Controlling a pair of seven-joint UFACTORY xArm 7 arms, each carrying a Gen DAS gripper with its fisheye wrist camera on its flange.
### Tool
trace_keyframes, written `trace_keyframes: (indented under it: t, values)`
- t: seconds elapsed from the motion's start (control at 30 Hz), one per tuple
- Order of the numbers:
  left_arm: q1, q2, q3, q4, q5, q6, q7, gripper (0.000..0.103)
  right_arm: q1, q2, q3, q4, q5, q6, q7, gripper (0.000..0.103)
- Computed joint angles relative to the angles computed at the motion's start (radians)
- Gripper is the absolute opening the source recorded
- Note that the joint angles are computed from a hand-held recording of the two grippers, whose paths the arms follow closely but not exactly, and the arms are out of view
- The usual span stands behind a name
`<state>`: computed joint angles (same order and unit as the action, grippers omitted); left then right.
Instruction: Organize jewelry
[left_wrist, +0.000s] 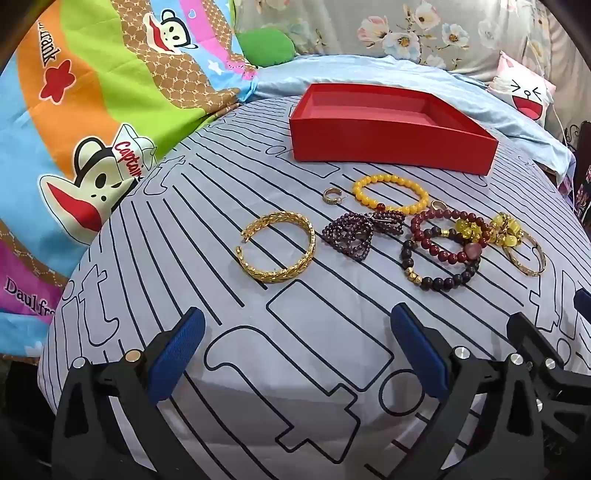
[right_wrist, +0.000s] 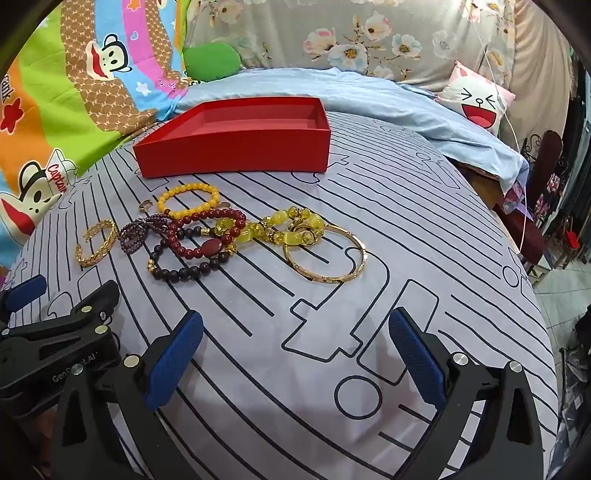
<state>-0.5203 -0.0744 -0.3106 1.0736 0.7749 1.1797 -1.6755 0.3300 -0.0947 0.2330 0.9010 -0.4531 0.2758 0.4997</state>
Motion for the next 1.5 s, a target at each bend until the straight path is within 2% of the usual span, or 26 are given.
trace_keyframes:
  t: [0.5,0.53,0.73,1.5]
  values:
    - [-0.005,0.009,0.001,0.016,0.004,0.015,0.004,0.096,0.001,-0.013,-0.005,0.002,0.062,0.009,-0.057,0.097]
    - [-0.005,0.007,0.002,0.012,0.004,0.012,0.004,0.096,-0.007,-0.02,0.005,-0.018,0.029,-0.008,-0.02,0.097]
    - [-0.007,0.007,0.003,0.013,0.007,0.014,0.004,0.096,-0.01,-0.013,0.009,-0.012,0.013,-0.011,-0.004,0.097]
    - [-0.011,-0.001,-0.008,0.012,0.022,0.031,-0.007,0.096,-0.029,-0.048,0.018,-0.046,0.012,-0.028,-0.001,0.097]
